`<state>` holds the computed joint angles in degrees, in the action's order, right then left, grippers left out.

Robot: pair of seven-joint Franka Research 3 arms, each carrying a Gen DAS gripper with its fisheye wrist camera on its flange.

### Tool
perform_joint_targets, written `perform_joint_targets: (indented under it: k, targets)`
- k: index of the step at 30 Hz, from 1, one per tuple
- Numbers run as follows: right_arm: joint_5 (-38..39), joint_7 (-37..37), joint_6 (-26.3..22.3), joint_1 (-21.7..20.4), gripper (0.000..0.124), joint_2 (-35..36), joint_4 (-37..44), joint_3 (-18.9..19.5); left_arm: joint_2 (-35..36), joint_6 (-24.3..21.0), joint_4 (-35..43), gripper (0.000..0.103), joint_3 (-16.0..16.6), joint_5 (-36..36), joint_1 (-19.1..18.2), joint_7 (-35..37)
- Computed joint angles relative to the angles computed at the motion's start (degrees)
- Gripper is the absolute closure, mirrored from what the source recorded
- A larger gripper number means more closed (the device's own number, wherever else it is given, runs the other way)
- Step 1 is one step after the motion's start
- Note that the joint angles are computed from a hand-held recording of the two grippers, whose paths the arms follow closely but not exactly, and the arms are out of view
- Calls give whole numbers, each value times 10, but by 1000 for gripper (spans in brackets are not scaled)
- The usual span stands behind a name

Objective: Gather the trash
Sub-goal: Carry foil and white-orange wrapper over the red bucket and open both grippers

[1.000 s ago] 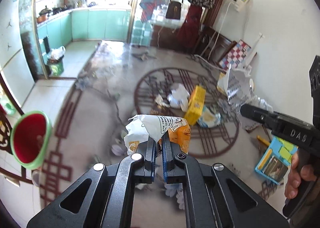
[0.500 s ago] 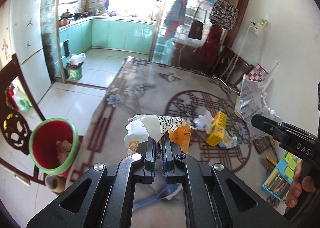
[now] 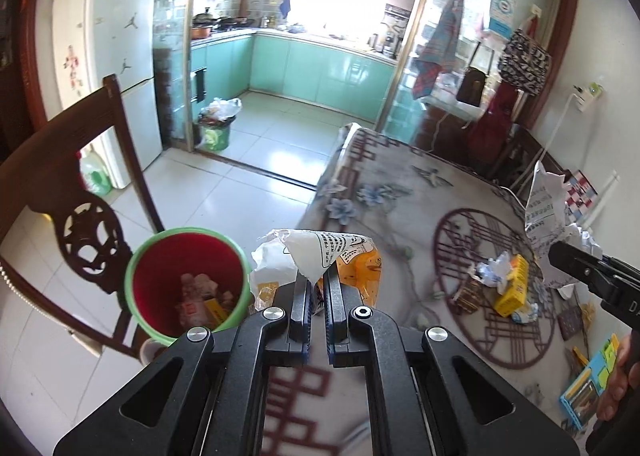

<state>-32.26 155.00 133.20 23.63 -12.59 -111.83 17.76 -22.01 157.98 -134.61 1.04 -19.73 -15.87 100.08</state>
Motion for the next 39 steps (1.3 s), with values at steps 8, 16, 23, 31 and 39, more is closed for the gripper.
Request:
perform_joint_targets:
  k: [8, 16, 23, 31, 39]
  targets:
    - [-19, -33, -12, 49, 80, 145, 144, -20, 42, -6, 22, 98, 21, -9, 37, 28]
    - [9, -75, -15, 109, 80, 265, 270, -65, 94, -27, 58, 98, 17, -26, 89, 65]
    - [56, -109, -24, 149, 80, 336, 346, -104, 139, -50, 89, 98, -2, -28, 130, 82]
    - [142, -157, 26, 162, 80, 393, 369, -135, 209, -82, 131, 98, -32, 4, 175, 53]
    - [234, -240, 0, 152, 80, 494, 478, -145, 261, -92, 164, 98, -53, 38, 205, 22]
